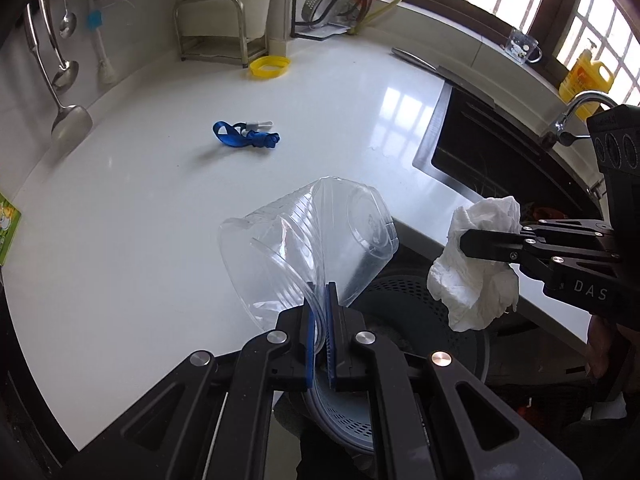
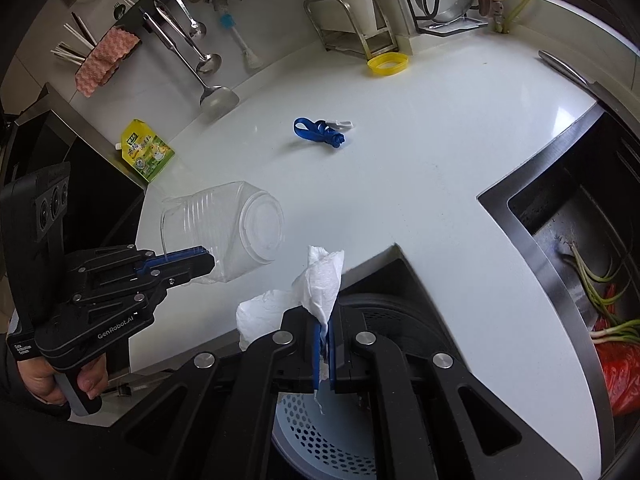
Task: Collect trash
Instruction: 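Carry plastic cup and tissue toward the grey bin with both tools, then open both tools to drop the cup and tissue into the bin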
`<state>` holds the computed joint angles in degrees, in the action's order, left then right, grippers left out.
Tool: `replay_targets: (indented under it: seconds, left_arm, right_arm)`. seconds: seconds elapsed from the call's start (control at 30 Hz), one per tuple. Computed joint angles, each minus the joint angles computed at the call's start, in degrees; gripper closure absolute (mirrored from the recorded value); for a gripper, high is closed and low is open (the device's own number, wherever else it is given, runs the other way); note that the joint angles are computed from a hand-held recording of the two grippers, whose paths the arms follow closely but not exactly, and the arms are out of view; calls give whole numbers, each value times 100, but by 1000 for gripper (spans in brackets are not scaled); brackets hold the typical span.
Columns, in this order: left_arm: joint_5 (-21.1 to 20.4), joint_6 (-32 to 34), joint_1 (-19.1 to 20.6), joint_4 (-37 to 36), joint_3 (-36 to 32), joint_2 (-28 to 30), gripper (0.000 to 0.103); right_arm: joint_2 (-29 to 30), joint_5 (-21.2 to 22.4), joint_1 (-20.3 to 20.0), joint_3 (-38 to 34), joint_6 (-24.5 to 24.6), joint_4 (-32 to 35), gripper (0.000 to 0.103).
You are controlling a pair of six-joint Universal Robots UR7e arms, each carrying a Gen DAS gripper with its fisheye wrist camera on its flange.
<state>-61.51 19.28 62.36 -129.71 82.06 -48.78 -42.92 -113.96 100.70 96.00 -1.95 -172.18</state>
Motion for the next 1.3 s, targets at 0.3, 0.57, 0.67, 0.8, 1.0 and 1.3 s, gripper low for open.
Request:
replay_targets:
  seconds: [0.3,0.57,0.67,0.8,1.0,1.3]
  left_arm:
    - [-100,206,-68,412,464,-119,98]
    - [-100,283,-88,613,543,-16,98]
    - [-97,268,-66,688,546,46,98]
    - [-63,286,-32,836,558,140,98]
    - [62,302,22,1066,575,271,98]
    - [317,296,85,1130,607,463,97]
  right_arm:
    - [-189,-79,-123,587,268,-215,100]
    - [-274,-201,-213,858,345,-230,100]
    - [-270,-252,-250,930,370,-238,100]
    - [-237,-309,-292,995,420,-206,100]
    - [-177,-462,-348,1073,449,-104,100]
    - [-25,-633,-411,1053,418,84,100]
